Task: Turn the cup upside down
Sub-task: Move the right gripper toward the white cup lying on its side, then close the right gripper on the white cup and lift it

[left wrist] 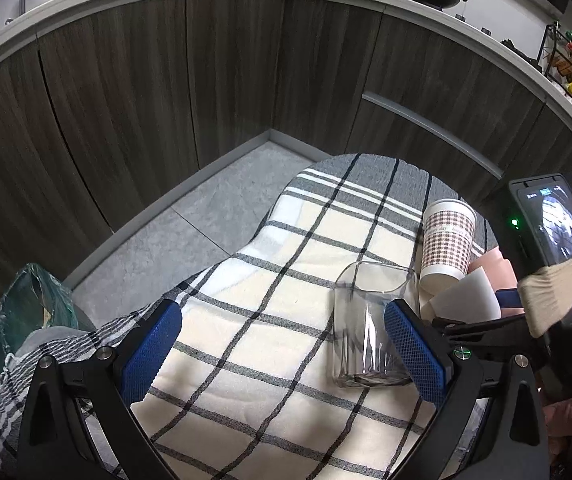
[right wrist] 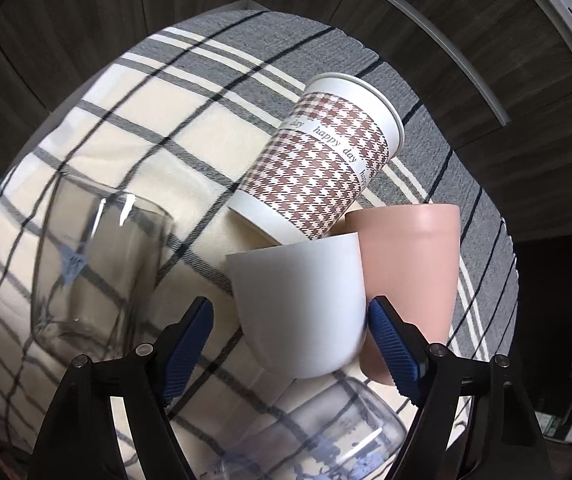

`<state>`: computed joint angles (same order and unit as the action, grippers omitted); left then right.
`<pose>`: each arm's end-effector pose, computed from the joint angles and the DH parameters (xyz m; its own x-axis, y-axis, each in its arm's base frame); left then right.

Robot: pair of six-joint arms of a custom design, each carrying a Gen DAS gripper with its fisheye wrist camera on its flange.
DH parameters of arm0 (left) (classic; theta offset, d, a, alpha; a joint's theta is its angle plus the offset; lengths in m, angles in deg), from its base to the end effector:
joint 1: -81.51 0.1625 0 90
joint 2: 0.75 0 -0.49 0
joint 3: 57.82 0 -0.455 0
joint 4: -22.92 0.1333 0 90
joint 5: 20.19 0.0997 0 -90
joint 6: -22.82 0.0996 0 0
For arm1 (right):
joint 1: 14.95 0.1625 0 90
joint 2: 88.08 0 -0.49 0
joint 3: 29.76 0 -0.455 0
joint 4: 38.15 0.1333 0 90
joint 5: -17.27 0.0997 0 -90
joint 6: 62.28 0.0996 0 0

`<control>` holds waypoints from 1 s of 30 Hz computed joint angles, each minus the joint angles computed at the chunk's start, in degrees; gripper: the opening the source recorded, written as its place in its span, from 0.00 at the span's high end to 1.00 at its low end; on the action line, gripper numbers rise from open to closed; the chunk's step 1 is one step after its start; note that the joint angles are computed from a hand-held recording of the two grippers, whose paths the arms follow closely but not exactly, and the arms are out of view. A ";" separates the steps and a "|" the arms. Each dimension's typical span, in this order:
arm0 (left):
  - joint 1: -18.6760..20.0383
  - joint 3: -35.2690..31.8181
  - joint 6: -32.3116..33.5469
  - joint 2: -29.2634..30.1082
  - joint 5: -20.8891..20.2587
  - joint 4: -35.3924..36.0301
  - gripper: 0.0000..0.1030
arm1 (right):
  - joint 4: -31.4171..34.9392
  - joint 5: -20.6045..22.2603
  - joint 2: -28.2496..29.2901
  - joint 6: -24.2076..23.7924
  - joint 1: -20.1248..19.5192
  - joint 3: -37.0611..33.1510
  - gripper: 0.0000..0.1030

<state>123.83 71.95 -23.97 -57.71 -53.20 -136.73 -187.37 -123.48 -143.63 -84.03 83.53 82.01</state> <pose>-0.2224 -0.4957 0.0789 -0.7658 -0.1929 -0.6135 0.2631 0.7765 -0.5725 0.1489 -0.6178 0.1307 -0.5322 -0.4154 0.7377 -0.3709 0.8977 0.2380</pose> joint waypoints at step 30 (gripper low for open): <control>-6.08 13.25 13.14 -15.51 -4.44 -6.60 0.00 | 1.13 20.09 -18.41 24.87 1.88 15.55 0.35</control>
